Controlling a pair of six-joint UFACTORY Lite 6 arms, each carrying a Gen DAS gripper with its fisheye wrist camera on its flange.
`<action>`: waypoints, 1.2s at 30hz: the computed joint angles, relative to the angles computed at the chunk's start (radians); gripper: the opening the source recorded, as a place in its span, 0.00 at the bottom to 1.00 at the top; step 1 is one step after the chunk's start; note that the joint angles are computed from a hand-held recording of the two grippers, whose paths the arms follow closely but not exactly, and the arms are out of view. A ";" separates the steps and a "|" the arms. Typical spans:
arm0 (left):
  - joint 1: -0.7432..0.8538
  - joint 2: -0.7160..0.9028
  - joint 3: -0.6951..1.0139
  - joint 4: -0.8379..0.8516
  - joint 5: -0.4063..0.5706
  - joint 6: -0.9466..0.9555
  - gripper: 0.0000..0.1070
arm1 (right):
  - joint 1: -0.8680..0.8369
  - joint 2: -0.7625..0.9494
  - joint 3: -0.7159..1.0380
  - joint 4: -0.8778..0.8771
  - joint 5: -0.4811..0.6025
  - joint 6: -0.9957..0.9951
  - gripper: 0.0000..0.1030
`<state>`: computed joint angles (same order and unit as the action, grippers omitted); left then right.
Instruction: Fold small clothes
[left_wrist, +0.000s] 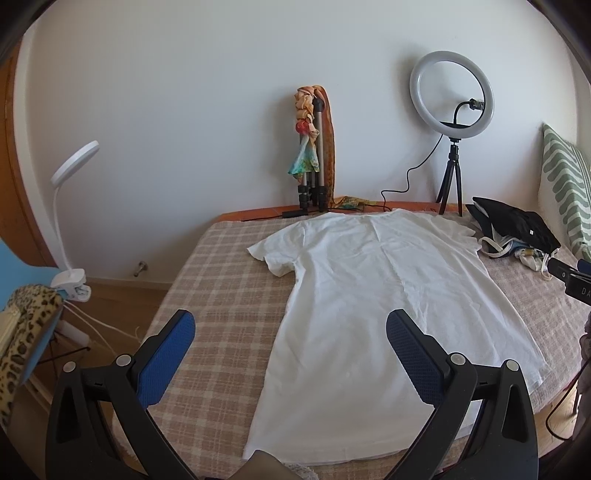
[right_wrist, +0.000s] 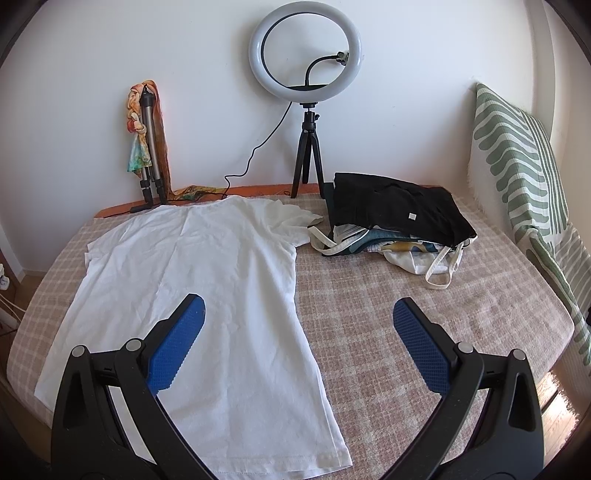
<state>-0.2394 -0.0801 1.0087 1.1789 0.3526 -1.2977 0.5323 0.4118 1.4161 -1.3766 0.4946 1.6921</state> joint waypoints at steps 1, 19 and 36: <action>-0.001 0.000 0.000 0.003 0.001 -0.004 0.96 | 0.000 0.002 0.001 0.002 0.000 -0.001 1.00; 0.006 0.001 0.007 -0.031 -0.004 0.032 0.96 | 0.000 0.011 0.002 -0.020 -0.001 0.020 1.00; 0.034 0.003 0.001 -0.054 -0.042 0.071 0.96 | 0.004 0.020 0.016 -0.011 0.005 0.007 1.00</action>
<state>-0.2054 -0.0773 1.0094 1.1253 0.3101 -1.2270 0.5360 0.4322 1.4321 -1.3876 0.4999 1.6986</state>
